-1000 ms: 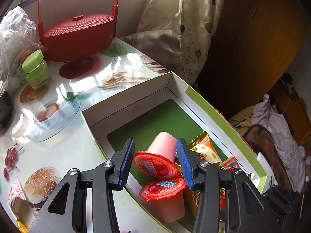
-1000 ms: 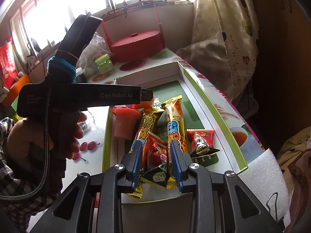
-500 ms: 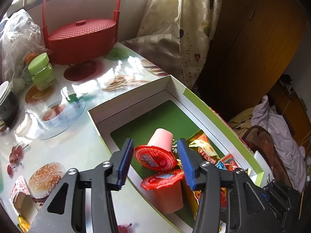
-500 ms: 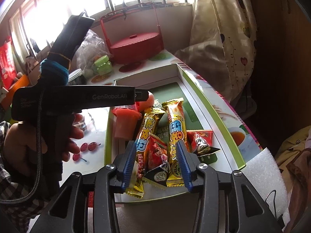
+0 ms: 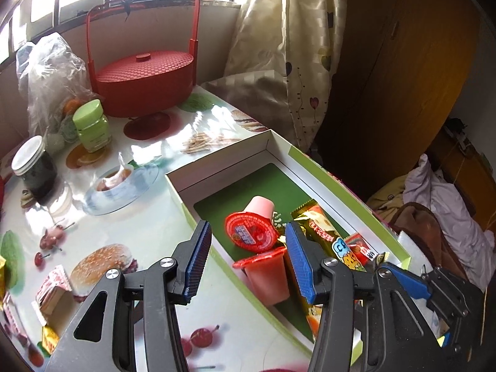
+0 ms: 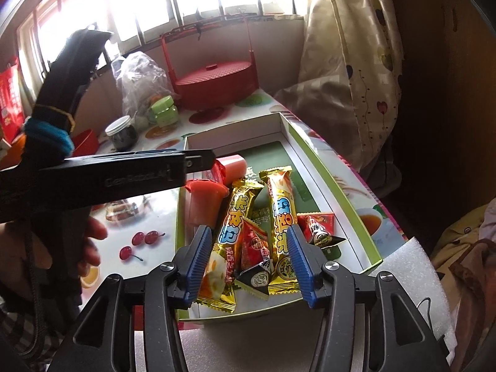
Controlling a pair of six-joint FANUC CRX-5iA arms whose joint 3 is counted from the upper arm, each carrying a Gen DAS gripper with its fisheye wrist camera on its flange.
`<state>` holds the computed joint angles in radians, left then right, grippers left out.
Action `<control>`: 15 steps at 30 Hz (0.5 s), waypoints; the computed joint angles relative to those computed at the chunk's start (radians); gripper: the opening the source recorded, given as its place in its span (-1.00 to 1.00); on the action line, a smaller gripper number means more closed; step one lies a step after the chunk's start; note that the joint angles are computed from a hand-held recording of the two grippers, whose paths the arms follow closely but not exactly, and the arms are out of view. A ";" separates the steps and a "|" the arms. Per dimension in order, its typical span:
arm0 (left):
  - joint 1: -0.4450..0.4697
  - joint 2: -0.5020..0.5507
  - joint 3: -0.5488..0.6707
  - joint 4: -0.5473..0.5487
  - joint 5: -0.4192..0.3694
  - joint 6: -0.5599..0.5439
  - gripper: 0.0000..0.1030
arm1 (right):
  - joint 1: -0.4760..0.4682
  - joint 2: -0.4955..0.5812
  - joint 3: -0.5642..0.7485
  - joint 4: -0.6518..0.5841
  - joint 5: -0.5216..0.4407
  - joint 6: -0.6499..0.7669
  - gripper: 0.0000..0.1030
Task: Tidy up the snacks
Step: 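Withdraw both open tools from the gift box back over the table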
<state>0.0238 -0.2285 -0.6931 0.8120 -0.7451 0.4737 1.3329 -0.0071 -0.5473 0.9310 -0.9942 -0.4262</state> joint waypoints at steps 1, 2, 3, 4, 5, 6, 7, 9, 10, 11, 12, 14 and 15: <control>0.004 -0.007 -0.006 0.008 -0.003 -0.010 -0.01 | 0.003 0.000 0.001 0.000 -0.006 -0.002 -0.02; 0.008 -0.016 -0.008 0.006 -0.003 -0.007 -0.01 | 0.006 0.000 0.003 -0.001 -0.011 -0.003 -0.01; 0.010 -0.025 -0.013 0.004 0.001 -0.006 -0.01 | 0.008 0.000 0.004 -0.002 -0.016 -0.003 -0.01; 0.011 -0.033 -0.018 0.008 0.004 -0.011 -0.01 | 0.009 0.001 0.006 -0.004 -0.020 -0.002 -0.01; 0.015 -0.041 -0.022 0.010 0.001 -0.013 -0.01 | 0.011 0.001 0.007 -0.005 -0.024 -0.002 -0.01; 0.020 -0.049 -0.027 0.014 -0.002 -0.018 -0.01 | 0.014 0.001 0.007 -0.004 -0.027 -0.005 -0.01; 0.021 -0.053 -0.030 0.017 -0.002 -0.021 -0.01 | 0.016 0.000 0.007 -0.003 -0.030 -0.007 -0.01; 0.024 -0.069 -0.038 0.018 0.002 -0.022 -0.01 | 0.020 0.000 0.007 -0.002 -0.037 -0.010 0.00; 0.024 -0.076 -0.043 0.020 0.007 -0.026 -0.01 | 0.022 -0.001 0.008 0.000 -0.040 -0.013 0.00; 0.025 -0.087 -0.049 0.023 0.010 -0.027 -0.01 | 0.024 -0.001 0.007 0.001 -0.044 -0.015 0.00; 0.028 -0.094 -0.054 0.028 0.010 -0.031 -0.01 | 0.026 -0.002 0.007 0.002 -0.048 -0.017 0.00; 0.029 -0.118 -0.070 0.038 0.030 -0.033 -0.01 | 0.029 -0.001 0.009 0.003 -0.057 -0.020 0.00; 0.028 -0.126 -0.075 0.038 0.041 -0.030 -0.01 | 0.032 -0.002 0.009 0.003 -0.062 -0.021 0.00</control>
<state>0.0513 -0.3550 -0.7682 0.8497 -0.7039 0.4433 1.3649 -0.0087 -0.5385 0.9337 -1.0560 -0.4469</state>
